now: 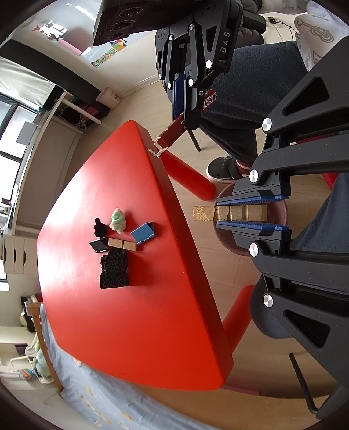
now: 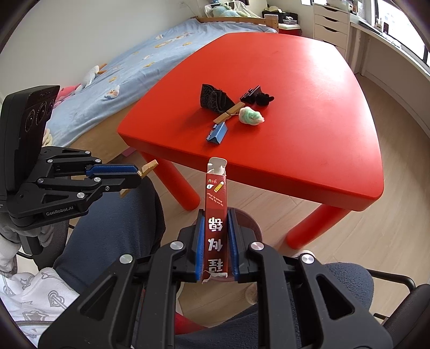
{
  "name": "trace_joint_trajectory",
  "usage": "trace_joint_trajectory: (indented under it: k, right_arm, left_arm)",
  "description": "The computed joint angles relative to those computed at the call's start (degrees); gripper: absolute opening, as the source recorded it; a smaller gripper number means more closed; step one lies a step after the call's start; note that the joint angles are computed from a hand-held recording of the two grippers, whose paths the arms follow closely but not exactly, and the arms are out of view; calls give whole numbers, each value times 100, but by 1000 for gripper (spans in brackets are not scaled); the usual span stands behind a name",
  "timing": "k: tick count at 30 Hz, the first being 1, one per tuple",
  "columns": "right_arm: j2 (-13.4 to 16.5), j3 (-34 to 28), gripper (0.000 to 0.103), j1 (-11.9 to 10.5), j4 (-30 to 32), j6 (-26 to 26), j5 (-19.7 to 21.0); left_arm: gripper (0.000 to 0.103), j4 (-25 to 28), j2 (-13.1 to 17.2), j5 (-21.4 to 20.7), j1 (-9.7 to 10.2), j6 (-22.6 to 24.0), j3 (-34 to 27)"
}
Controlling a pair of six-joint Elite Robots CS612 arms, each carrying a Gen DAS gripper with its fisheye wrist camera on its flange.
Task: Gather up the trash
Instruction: 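Carry the blocks and red box over the pink bin and open both tools, then move both open tools back over the table items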
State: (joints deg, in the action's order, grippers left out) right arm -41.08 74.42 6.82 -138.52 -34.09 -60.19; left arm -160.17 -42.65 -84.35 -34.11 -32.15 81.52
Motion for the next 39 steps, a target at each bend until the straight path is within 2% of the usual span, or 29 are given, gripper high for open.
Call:
trace_joint_trajectory:
  k: [2,3,4,5,6,7,8,10,14,39]
  right_arm:
    - [6,-20,18,-14,53,-18,48]
    - [13,-37,19,-16,79,-13,42]
    - [15,-41,25,-14,73,6,18]
    - [19,-36,54,-17,14,43,-2]
    - [17,-12,81,-24,-90,105,5]
    - [17,1,86,-30,-168,159,8]
    - [23,-8,89,-28,-183,193,-34]
    - [37,-18,95,-26,-254,287,-112]
    - [58,-36,98,-31,-252,366,-142]
    - [96,-105,99,-26,-164,386,-151]
  left_arm:
    - [12,1,3,-22,-3,31,-7]
    - [16,-15,7,-19,-2,37,-11]
    - [24,-30,11,-30,6,36,-13]
    - [33,-24,10,-10,6,28,-14]
    - [64,-40,7,71,0,2,-6]
    - [89,-114,1,180,-9,-31,23]
    - [92,-218,-9,286,-20,-59,64]
    - [94,-103,-19,369,-14,-116,52]
    - [95,-69,-35,443,-2,-218,80]
    - [95,-32,-44,377,38,-392,75]
